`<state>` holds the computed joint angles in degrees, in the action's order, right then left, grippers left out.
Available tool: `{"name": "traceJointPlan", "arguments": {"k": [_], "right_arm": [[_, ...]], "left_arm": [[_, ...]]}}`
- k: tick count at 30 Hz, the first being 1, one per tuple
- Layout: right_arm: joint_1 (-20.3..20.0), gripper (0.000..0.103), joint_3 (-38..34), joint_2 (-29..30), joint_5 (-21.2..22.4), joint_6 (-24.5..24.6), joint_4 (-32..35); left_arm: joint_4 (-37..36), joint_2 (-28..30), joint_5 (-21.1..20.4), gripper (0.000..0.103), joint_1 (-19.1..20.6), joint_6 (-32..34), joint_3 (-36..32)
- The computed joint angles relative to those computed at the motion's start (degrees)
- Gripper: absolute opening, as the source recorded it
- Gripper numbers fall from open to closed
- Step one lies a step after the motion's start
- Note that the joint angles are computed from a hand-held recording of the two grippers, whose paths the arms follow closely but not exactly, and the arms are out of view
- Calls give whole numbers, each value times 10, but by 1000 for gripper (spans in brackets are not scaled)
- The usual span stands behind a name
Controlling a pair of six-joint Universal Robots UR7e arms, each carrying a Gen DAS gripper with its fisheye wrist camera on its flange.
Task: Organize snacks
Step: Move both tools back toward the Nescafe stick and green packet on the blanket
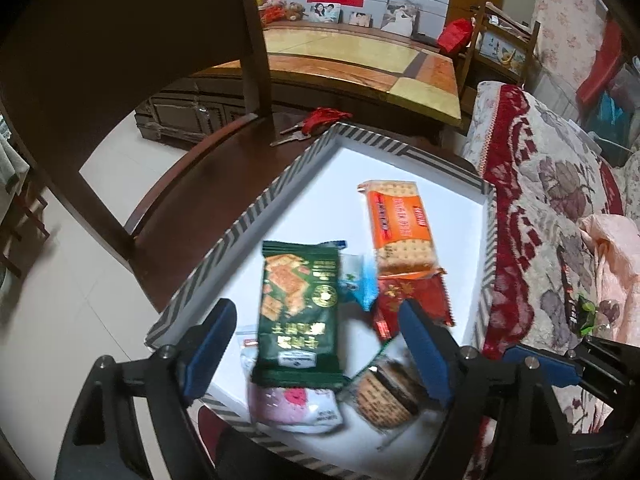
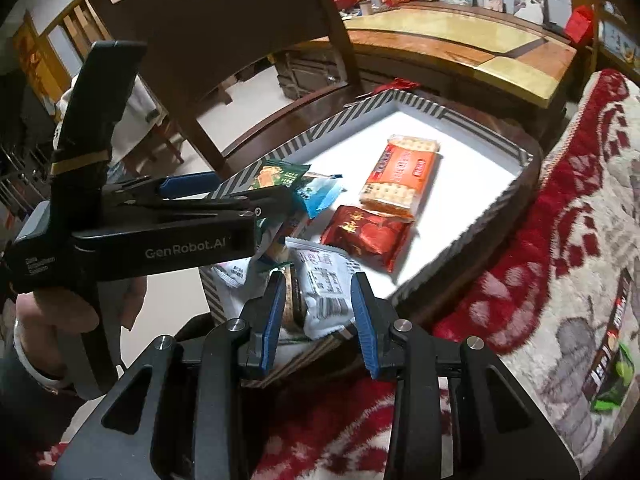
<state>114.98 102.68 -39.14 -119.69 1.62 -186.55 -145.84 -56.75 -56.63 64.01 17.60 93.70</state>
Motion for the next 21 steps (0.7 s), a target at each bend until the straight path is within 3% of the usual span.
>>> {"name": "traceJointPlan", "arguments": {"k": [21], "right_arm": [[-22, 33, 206, -101, -67, 81, -165]], "left_arm": [[14, -20, -49, 87, -73, -15, 90]]}}
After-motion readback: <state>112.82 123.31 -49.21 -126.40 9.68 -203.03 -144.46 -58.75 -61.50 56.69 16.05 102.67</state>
